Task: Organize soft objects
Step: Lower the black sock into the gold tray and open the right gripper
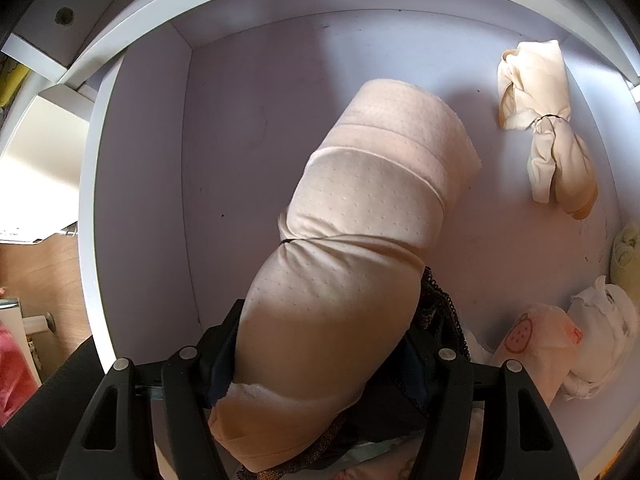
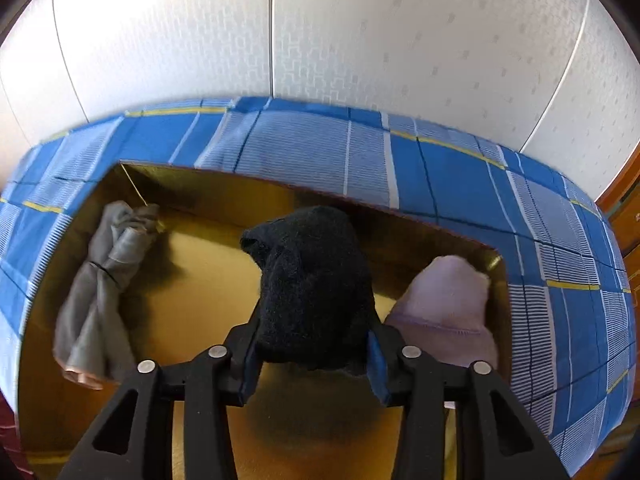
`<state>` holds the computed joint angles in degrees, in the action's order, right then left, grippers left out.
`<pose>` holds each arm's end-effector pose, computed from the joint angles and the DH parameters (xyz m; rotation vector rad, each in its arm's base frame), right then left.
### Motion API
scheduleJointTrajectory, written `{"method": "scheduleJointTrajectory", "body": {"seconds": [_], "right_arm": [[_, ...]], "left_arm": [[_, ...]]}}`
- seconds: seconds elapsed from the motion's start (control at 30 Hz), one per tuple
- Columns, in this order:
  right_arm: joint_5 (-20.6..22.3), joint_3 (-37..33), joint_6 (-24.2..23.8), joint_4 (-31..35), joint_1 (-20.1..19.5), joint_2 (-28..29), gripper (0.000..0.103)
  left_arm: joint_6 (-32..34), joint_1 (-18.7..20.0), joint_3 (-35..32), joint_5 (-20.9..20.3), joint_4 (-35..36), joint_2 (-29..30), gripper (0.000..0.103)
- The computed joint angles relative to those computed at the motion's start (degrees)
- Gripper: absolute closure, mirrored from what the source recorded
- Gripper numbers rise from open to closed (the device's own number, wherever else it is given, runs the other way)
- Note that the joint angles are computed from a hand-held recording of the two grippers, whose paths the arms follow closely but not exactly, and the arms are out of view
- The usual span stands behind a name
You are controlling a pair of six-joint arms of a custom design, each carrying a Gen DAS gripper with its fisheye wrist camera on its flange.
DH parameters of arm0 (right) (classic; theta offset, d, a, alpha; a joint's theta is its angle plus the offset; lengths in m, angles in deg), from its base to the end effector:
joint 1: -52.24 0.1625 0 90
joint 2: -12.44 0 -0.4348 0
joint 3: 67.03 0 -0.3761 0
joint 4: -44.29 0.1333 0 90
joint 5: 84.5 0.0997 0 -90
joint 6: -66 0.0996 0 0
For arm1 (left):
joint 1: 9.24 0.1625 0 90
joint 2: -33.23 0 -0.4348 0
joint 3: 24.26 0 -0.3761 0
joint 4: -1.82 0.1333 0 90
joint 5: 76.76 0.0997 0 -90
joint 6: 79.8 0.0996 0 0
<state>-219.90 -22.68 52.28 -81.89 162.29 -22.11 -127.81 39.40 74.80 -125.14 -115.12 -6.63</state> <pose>0.3497 -0.7763 0.3267 0.4546 -2.2777 0.5943 -0.2275 -0.5603 0.0019 0.1162 2.2559 -0.1384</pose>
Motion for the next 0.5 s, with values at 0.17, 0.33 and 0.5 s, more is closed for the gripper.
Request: {"method": "scheduleJointTrajectory", "body": {"seconds": [0.17, 0.33, 0.5], "right_arm": [[-0.01, 0.79, -4.19, -1.68, 0.07, 0.23, 0.047], [3.38, 3.31, -2.53, -1.75, -0.16, -2.46, 0.046], [8.72, 7.89, -0.78, -4.68, -0.68, -7.19, 0.046]], "left_arm": [[-0.35, 0.1, 0.03, -0.16, 0.04, -0.2, 0.036], [-0.12, 0.24, -0.05, -0.17, 0.18, -0.35, 0.036], [-0.23, 0.26, -0.06, -0.19, 0.26, -0.38, 0.035]]}}
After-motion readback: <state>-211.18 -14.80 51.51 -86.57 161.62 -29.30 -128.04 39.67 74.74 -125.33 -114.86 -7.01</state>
